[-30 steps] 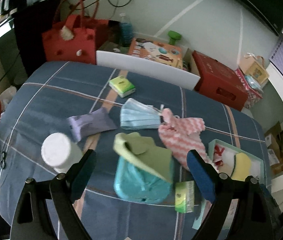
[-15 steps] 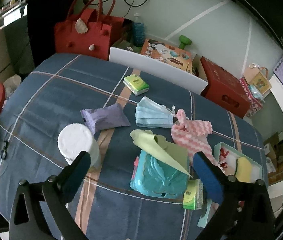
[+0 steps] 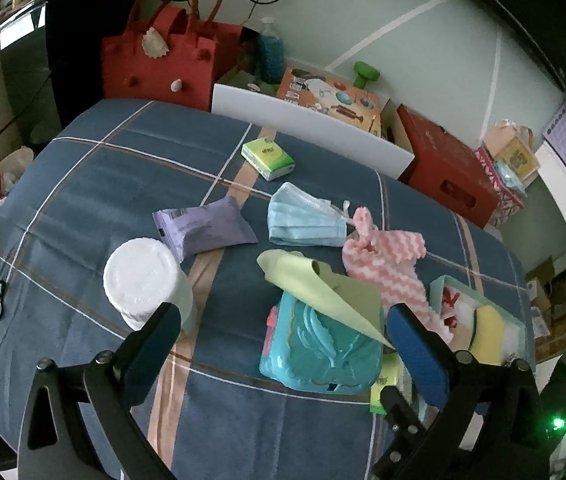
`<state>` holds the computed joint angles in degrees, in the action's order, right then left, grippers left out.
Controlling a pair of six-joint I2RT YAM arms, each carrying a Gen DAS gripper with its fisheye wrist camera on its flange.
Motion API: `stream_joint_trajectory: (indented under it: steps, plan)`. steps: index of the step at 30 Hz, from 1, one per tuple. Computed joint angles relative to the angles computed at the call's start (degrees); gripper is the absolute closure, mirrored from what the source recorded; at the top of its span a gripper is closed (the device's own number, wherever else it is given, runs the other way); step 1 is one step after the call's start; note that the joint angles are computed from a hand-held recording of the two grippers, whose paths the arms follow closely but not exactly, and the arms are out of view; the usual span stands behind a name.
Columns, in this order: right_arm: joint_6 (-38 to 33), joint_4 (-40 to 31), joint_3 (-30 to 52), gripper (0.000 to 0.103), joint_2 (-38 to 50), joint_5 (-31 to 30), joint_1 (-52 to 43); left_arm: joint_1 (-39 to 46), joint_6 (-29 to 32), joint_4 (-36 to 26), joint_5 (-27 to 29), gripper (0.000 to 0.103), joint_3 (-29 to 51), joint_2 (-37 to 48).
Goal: Organize soft objects
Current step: 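Grasp the green-and-white tape roll with the right gripper, then grasp the light green felt cloth with the left gripper while the right gripper holds the tape roll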
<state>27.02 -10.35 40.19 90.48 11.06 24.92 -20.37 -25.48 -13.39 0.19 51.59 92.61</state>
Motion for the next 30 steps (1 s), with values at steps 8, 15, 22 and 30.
stream_joint_trajectory:
  steps: [8, 15, 22, 30]
  plan:
    - [-0.9, 0.9, 1.0, 0.034, 3.5, -2.3, -0.2, -0.2, 0.8, -1.1, -1.1, 0.001, 0.7, 0.8]
    - [-1.4, 1.3, 2.5, 0.049, 7.9, -3.5, -0.2, -0.1, 1.3, -2.2, -1.0, 0.001, 1.5, 1.3]
    - [-1.7, 1.5, 3.5, 0.067, 11.1, -4.1, -0.6, 0.0, 1.2, -2.3, -0.7, 0.001, 1.8, 1.5]
    - [-2.2, 2.1, 3.7, 0.079, 12.3, -4.2, -0.9, 0.0, 0.7, -2.7, -0.3, 0.001, 3.2, 2.5]
